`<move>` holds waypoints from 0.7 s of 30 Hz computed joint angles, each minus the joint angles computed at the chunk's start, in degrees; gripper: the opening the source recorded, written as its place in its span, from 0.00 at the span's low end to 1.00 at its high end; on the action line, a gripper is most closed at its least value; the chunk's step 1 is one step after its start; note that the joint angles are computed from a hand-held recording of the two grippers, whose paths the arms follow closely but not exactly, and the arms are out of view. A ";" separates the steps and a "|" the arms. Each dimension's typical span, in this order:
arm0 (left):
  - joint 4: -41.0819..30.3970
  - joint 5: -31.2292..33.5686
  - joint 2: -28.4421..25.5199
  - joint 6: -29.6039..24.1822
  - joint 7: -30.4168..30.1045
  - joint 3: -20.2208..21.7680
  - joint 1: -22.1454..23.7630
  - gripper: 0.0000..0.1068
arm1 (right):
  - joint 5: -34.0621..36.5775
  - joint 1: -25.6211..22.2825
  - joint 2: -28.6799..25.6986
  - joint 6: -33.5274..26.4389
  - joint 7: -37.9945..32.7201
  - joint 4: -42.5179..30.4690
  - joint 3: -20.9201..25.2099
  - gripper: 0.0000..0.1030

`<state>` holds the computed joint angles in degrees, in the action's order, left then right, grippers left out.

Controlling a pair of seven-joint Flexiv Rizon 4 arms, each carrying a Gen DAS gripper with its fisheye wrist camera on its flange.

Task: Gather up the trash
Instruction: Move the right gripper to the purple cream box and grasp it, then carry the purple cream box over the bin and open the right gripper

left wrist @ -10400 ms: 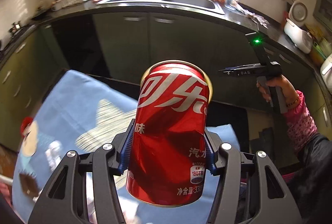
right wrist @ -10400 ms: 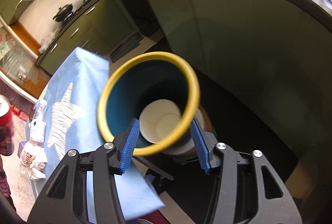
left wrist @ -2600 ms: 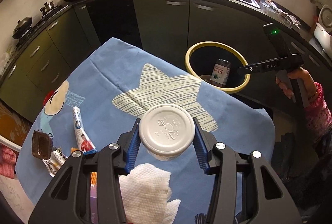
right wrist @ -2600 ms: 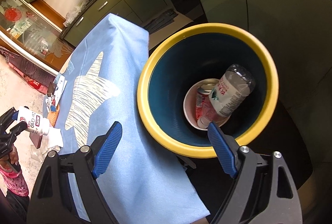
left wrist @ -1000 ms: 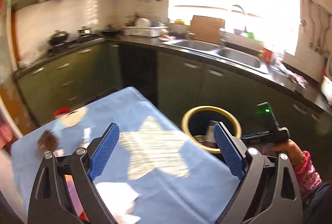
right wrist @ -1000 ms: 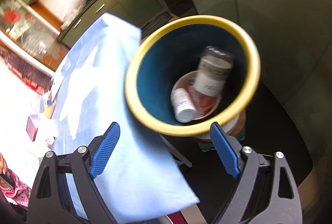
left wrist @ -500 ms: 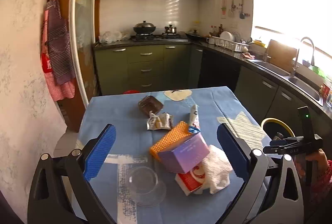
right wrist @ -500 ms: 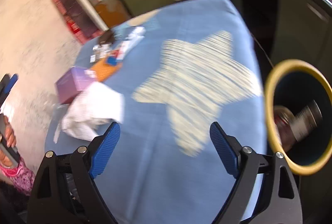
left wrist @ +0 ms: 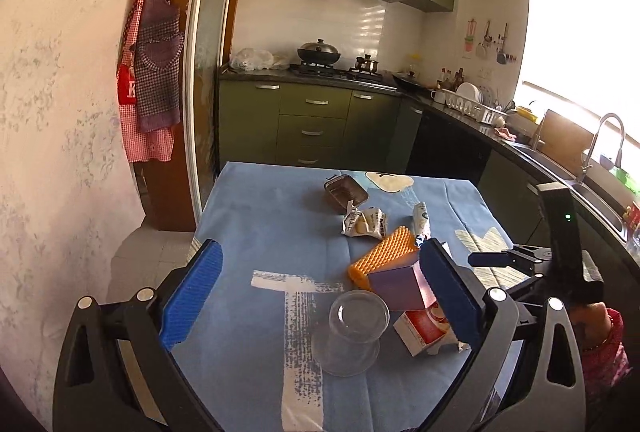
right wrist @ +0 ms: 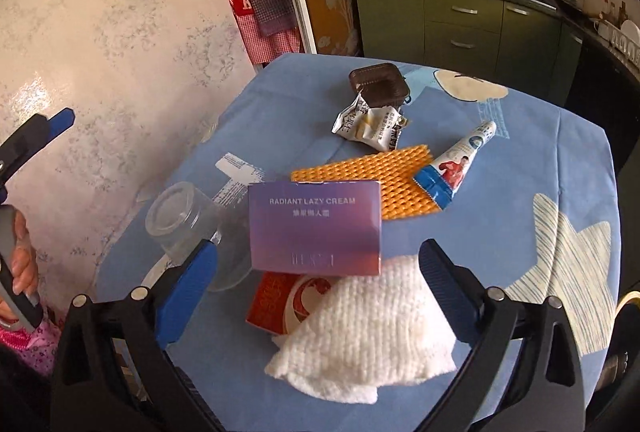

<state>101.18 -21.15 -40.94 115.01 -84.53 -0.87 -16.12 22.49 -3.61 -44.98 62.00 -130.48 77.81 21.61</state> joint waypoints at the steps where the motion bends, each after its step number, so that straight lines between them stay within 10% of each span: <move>1: 0.42 0.71 0.07 0.32 -0.41 -0.81 0.92 0.91 | -0.53 1.02 -0.52 0.12 1.29 -0.53 -0.89 0.93; 21: -2.81 5.46 -2.59 -3.40 -3.72 -3.58 3.90 0.92 | -3.01 0.90 -2.97 2.87 5.14 -2.59 1.97 0.72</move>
<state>98.37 -15.69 -43.53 111.61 -88.25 -4.46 -12.21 19.47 -2.71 -47.95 64.87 -125.34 75.22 23.58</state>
